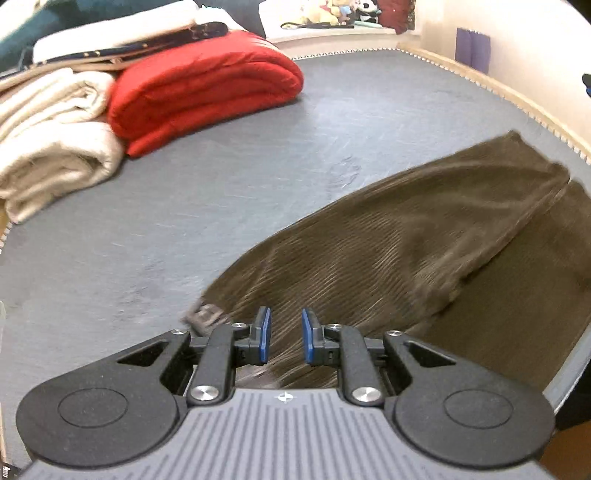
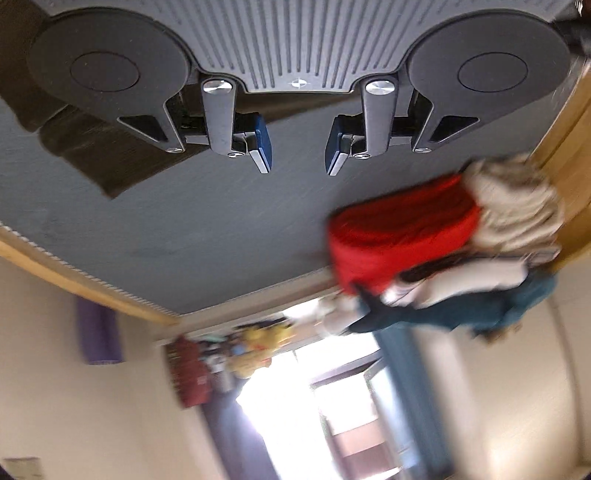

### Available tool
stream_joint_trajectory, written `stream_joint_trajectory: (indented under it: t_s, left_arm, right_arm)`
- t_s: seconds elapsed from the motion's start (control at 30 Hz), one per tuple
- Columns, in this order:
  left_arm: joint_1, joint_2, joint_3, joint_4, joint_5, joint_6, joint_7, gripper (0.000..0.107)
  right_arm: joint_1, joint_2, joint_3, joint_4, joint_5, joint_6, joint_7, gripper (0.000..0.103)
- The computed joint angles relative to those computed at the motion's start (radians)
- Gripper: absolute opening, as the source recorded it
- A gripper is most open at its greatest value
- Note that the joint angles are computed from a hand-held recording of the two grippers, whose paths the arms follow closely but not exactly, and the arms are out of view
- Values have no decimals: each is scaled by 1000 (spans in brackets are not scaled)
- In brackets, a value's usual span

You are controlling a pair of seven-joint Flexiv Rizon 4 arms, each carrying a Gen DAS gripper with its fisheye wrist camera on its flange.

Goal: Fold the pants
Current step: 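Grasp the waistband with the left gripper and smooth the pants flat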

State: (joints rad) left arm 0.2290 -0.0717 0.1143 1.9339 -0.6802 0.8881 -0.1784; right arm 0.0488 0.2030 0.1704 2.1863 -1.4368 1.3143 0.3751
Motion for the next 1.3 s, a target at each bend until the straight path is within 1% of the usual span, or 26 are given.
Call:
stream_joint_trajectory:
  t_s: [0.07,0.1,0.13,0.17,0.2,0.23,0.27,0.33,0.47,0.5,0.57,0.6,0.67,0.7,0.73,0.77,0.8,0.87,1.0,1.2,1.3]
  left_arm:
    - [15,-27,9,13,-14,6,9,20]
    - [24,-48,15,11,4,-3,-34,20]
    - [38,-76,30,-18,82,-54,-123,19]
    - [45,-97,40,-50,158,-98,-195,19]
    - [52,-106,34,-56,169,-91,-222,19]
    - [60,-107,22,-53,143,-81,-211,19]
    - [70,-109,11,-57,113,-91,-201,19]
    - [87,-121,1,-76,82,-140,-204,19]
    - [92,-148,-6,-106,100,-136,-215,19]
    - [90,-155,-7,-106,110,-130,-224,19]
    - [87,-176,-6,-121,151,-127,-241,19]
    - [82,-187,-7,-117,174,-108,-246,19]
    - [69,-210,9,-138,266,-103,-305,19]
    - [62,-230,24,-164,331,-123,-359,20]
    - [59,-250,35,-199,388,-167,-411,23]
    - [60,-264,43,-226,429,-204,-449,25]
    - [65,-268,40,-234,439,-210,-465,30]
    - [84,-263,22,-232,408,-201,-471,31]
    - [121,-244,-19,-213,263,-179,-441,31]
    - [120,-237,-36,-203,167,-126,-448,31]
    - [122,-240,-52,-211,93,-105,-465,28]
  right_arm:
    - [13,-5,17,8,-33,-4,-34,35]
    - [23,-2,39,20,-87,-57,-39,35]
    - [30,-4,70,35,-94,-128,-71,35]
    - [64,-11,84,50,-35,-203,-143,35]
    - [115,-26,84,57,88,-260,-258,34]
    - [138,-33,85,54,147,-289,-309,34]
    - [133,-30,92,53,140,-294,-308,34]
    - [135,-27,74,53,88,-291,-287,34]
    - [158,-41,67,60,193,-325,-338,34]
    - [158,-55,61,51,192,-324,-329,34]
    - [154,-70,49,49,165,-302,-286,34]
    - [152,-75,42,49,161,-291,-271,34]
    - [148,-83,34,55,150,-272,-242,34]
    - [147,-86,32,55,149,-266,-234,34]
    - [147,-93,30,51,144,-265,-226,35]
    - [148,-96,28,48,145,-265,-225,35]
    - [146,-104,23,43,143,-260,-222,35]
    - [147,-106,21,44,156,-257,-220,35]
    - [139,-107,12,47,149,-231,-186,35]
    - [129,-118,5,40,152,-202,-132,36]
    - [127,-123,3,36,154,-187,-93,36]
